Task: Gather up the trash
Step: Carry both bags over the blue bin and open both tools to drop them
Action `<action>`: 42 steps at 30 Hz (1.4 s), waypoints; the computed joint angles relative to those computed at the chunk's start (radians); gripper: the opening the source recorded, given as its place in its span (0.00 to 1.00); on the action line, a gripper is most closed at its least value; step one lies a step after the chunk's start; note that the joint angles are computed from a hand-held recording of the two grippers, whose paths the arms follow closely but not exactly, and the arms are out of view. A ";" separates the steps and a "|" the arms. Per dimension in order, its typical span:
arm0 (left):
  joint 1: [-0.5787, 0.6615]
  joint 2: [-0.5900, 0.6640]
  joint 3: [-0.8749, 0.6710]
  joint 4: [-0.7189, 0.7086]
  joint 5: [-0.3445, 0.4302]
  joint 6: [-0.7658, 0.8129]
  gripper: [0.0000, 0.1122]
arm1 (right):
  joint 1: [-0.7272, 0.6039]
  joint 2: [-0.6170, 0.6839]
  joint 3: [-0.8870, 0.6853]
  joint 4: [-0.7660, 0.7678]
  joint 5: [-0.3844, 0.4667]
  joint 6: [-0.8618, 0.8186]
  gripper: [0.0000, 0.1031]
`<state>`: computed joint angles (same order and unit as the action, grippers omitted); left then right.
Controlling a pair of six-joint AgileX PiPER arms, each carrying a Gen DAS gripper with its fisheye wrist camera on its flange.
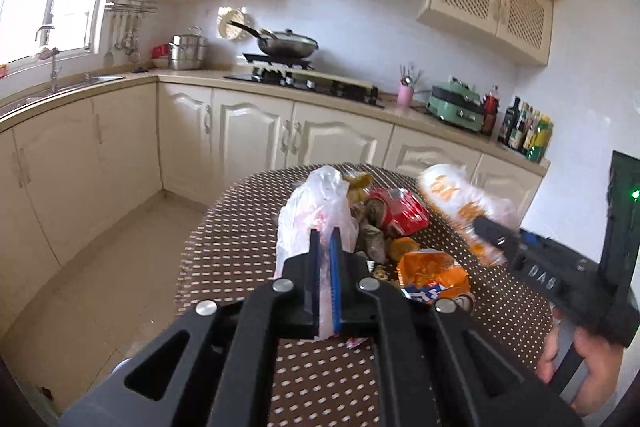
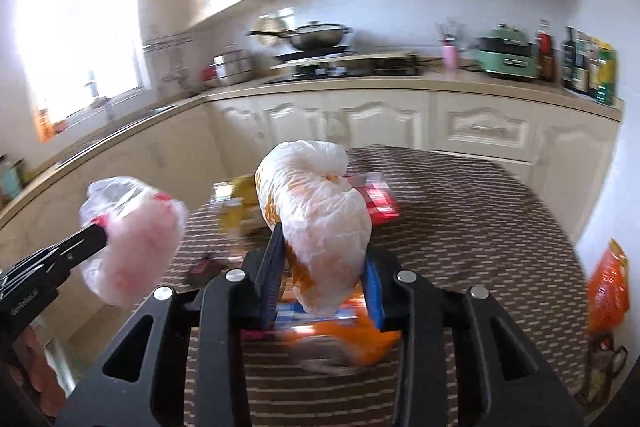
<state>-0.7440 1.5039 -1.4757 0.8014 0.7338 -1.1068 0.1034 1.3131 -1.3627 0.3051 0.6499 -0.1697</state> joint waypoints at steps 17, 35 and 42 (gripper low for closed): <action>0.278 -0.544 0.537 -0.035 0.145 0.003 0.03 | 0.710 0.328 -0.243 -0.333 0.012 0.368 0.32; 1.075 -0.093 0.784 -1.030 -0.382 1.074 0.03 | 0.855 0.844 -0.568 -0.435 0.146 0.424 0.32; 1.064 0.114 0.662 -1.011 -0.371 1.046 0.38 | 0.836 0.950 -0.682 -0.444 0.195 0.430 0.33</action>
<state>0.3203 1.6181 -0.8139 -0.2093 0.3626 -0.0610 0.9392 2.2635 -2.0447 -0.1388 0.8448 0.2607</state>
